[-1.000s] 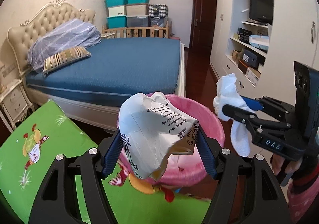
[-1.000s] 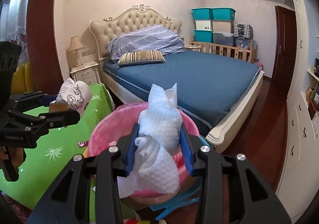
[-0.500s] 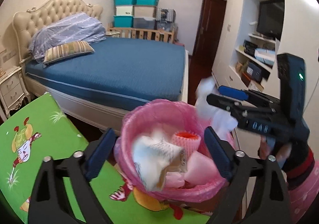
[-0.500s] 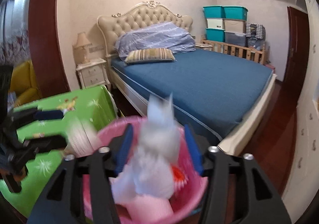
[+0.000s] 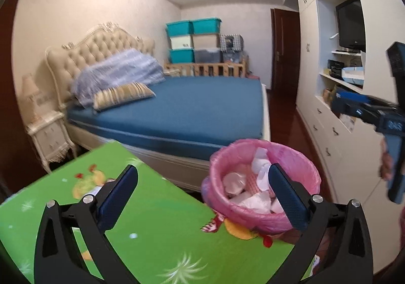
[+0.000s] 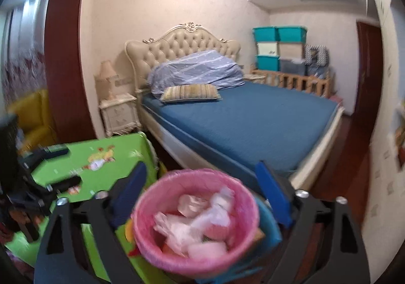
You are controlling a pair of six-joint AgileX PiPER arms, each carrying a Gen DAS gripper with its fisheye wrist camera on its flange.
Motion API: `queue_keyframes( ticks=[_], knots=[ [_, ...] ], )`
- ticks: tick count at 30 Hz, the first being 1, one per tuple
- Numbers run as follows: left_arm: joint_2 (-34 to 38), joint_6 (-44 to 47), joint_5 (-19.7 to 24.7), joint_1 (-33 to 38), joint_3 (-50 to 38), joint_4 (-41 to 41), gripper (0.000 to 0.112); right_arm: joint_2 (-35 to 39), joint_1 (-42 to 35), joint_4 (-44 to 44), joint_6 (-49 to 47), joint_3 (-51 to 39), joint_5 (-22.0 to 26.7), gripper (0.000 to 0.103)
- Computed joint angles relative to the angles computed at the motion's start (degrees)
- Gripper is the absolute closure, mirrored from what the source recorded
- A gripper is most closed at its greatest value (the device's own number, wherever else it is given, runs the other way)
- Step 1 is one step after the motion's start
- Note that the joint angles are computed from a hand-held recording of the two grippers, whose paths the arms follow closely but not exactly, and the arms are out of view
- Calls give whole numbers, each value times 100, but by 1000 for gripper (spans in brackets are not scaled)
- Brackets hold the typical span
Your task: Collect trash
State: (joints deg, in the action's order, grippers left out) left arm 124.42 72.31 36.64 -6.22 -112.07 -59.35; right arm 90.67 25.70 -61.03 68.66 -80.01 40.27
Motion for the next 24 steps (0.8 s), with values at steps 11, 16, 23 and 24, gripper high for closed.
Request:
queue_keyframes(
  ticks=[11, 16, 23, 24],
  knots=[
    [-1676, 1554, 296, 583, 2599, -1501, 16, -597, 1920, -702, 1512, 1049, 2195, 5],
    [-1944, 2212, 347, 768, 3489, -1794, 16, -425, 2199, -254, 1625, 1383, 2287, 5],
    [-2049, 2750, 223, 755, 4055, -2239, 16, -478, 2285, -436, 2034, 1603, 1946, 5],
    [-2067, 2860, 234, 760, 4104, -2311, 16, -475, 2295, -465, 2063, 1599, 1934, 5]
  ],
)
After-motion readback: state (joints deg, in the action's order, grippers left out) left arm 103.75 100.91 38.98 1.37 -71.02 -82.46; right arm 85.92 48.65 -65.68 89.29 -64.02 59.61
